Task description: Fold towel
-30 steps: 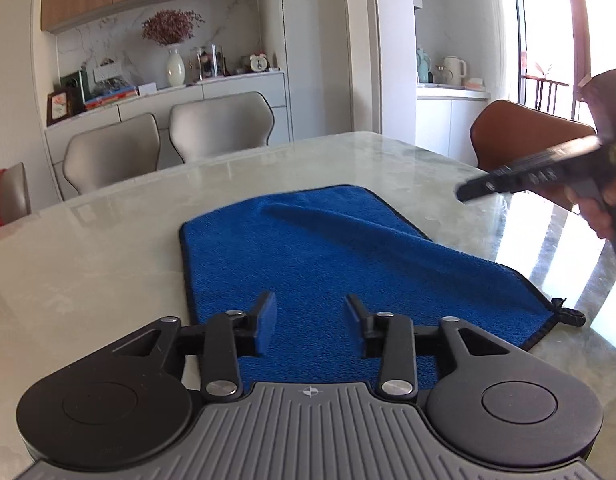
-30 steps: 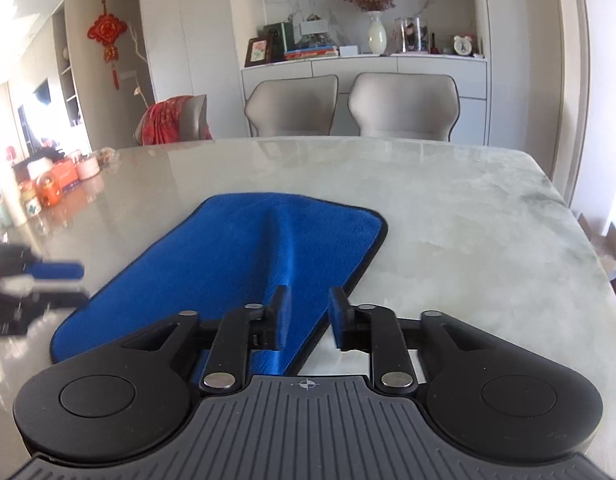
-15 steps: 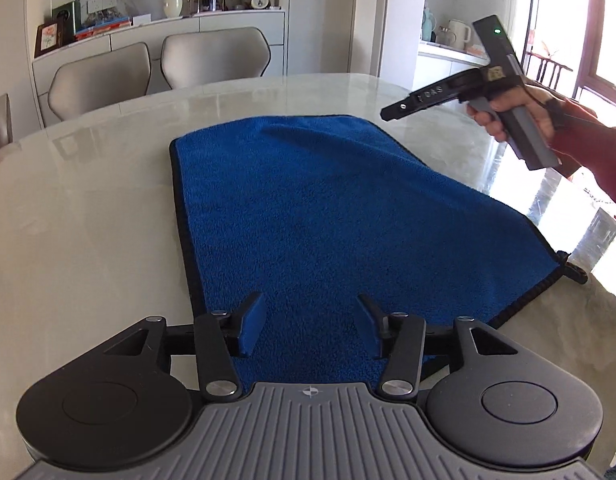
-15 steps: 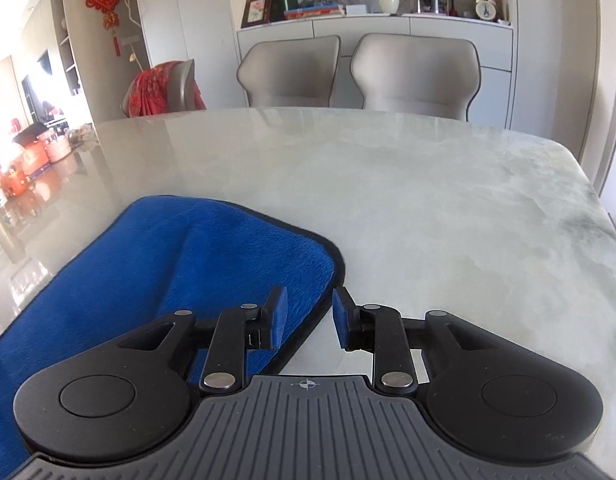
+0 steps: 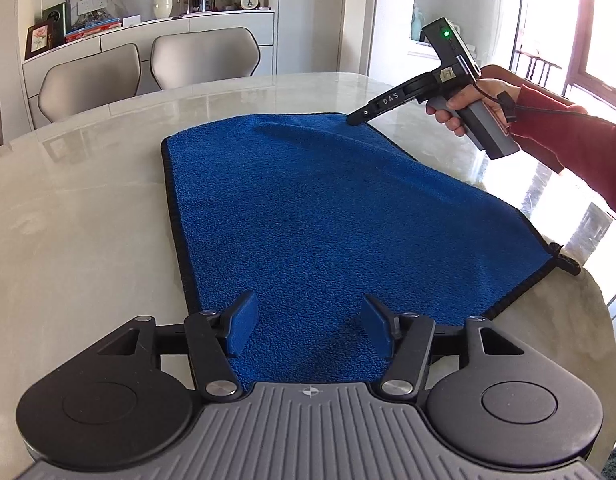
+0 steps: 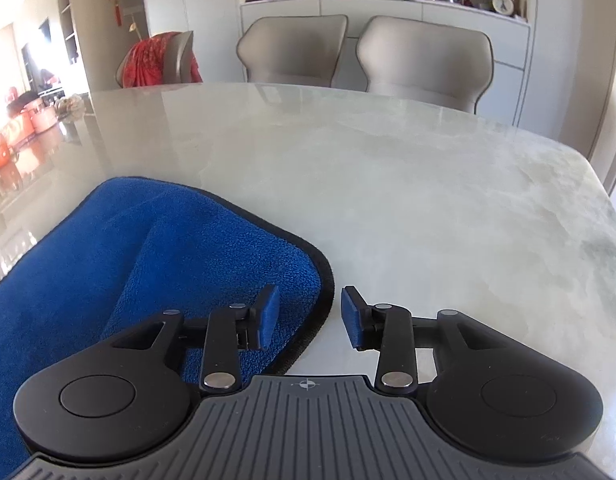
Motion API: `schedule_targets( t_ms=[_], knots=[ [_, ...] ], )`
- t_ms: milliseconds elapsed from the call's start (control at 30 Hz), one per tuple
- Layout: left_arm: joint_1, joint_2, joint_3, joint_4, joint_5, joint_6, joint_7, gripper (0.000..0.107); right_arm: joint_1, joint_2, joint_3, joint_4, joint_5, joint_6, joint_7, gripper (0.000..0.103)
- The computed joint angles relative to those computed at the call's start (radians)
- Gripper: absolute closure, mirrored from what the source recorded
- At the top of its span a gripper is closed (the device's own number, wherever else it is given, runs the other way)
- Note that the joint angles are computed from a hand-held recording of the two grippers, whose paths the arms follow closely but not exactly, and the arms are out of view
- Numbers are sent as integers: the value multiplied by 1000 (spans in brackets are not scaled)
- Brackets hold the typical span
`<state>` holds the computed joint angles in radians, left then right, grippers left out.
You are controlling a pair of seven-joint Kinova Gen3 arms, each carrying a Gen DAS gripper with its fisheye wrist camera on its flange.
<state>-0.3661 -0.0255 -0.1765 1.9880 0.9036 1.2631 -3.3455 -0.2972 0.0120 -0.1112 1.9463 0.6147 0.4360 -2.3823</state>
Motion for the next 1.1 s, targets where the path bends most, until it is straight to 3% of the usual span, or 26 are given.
schedule_targets(
  t_ms=[33, 67, 267, 400, 500, 767, 967, 1100],
  knots=[
    [1, -4, 0, 2, -1, -1, -2, 42, 1, -1, -6, 5, 8, -9, 6, 87],
    [3, -6, 2, 3, -1, -4, 0, 42, 1, -1, -8, 4, 0, -11, 26, 93],
    [14, -5, 7, -4, -6, -11, 18, 42, -40, 12, -13, -49, 130, 99, -15, 94],
    [22, -14, 8, 1, -10, -25, 21, 40, -20, 32, 2, -108, 51, 111, 94, 94],
    [28, -22, 7, 8, -9, -34, 20, 39, -23, 83, -6, -172, 13, 202, 168, 92],
    [34, -10, 5, -13, -19, -18, 28, 38, -143, 62, 20, -173, 116, 361, 22, 88],
    [24, -3, 3, -15, -14, -4, 13, 37, -108, -89, -85, -50, -76, 233, 77, 88],
    [11, 4, -1, -21, -20, 18, -2, 36, -165, -188, -124, 37, -234, 216, 106, 88]
  ],
)
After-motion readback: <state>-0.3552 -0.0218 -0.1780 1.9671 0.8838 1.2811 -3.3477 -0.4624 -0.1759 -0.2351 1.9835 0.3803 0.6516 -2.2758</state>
